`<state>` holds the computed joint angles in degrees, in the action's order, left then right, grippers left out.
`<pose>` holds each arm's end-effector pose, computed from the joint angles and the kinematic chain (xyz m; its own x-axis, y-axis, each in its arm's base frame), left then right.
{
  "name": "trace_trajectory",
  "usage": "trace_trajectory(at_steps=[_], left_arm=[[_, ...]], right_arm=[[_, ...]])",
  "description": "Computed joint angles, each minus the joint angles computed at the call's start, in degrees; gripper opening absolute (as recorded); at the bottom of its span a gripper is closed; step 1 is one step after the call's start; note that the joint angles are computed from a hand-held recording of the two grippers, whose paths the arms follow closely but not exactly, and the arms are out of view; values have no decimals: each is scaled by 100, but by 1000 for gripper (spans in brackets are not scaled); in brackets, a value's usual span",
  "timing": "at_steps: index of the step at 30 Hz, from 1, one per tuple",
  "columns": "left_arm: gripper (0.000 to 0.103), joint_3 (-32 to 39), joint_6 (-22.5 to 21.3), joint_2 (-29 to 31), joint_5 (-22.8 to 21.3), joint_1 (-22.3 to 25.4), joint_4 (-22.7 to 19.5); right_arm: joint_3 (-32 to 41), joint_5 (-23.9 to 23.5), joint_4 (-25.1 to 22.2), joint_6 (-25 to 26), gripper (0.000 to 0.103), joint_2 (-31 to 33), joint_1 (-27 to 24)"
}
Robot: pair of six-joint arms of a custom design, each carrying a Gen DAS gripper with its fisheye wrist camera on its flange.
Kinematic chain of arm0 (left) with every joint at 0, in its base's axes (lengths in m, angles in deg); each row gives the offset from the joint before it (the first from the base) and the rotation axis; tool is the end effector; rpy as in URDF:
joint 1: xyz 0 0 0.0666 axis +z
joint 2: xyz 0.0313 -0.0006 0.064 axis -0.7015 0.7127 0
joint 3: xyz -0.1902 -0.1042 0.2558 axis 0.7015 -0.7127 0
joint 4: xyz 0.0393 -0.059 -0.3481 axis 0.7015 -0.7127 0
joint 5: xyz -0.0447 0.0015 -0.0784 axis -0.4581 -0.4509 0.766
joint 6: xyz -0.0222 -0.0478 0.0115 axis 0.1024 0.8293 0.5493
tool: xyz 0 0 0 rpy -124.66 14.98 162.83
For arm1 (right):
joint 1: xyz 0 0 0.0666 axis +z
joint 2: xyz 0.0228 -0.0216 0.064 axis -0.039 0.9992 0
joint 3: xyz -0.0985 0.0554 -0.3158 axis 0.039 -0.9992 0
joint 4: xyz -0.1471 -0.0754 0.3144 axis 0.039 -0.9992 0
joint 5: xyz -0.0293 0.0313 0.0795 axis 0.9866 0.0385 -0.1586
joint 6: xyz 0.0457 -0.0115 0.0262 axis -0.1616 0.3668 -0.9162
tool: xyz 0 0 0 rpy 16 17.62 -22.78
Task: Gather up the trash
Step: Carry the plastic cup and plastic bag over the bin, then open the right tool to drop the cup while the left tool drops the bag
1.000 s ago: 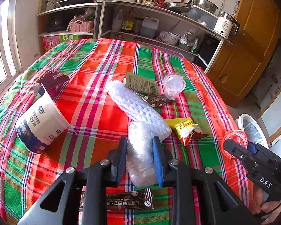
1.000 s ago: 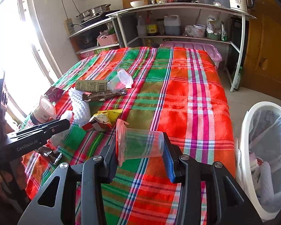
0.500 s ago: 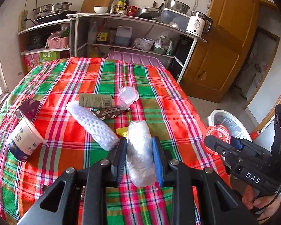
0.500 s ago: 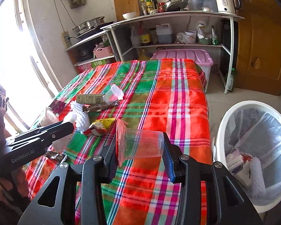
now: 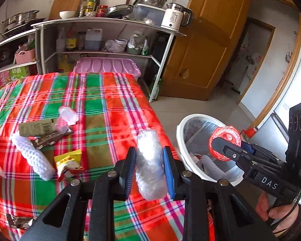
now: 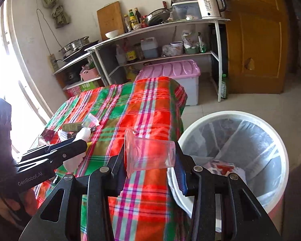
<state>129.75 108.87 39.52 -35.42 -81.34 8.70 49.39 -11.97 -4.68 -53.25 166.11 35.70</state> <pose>0.3650 -0.2703 0.3766 -0.7079 0.0151 -0.7062 0.2870 0.9197 -0.2681 0.3753 0.2841 0.3818 -0.6865 0.0417 -0.7259 -0.2088 0.9450 0.2518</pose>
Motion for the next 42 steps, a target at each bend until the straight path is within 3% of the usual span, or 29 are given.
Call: trace_trajectory(at_steps=[4,7,25,29,35,42], left_arm=[[29,407,-51,405,147,-181,-18],[29,728,-112,707,157,-318,-83],[30,2370,-245,2246,326,-876,-721],[47,2466,-275,2351,399,-880,-820],[53,2345,-224,2269,379,-848,-766],[58,1843,-183,1817,348,-743,-536]], right_arm=[[-205,26,-137,-172,42,-198,-247],[-303,330,-351,-98,42,-263,-347],[-937,271,-784,-230,42,-374,-1236],[-989,193,-824,-244,43,-375,-1293],[-1050,224,-789,-362,56,-421,-1295],[-989,295,-837,-470,58,-495,-1176]])
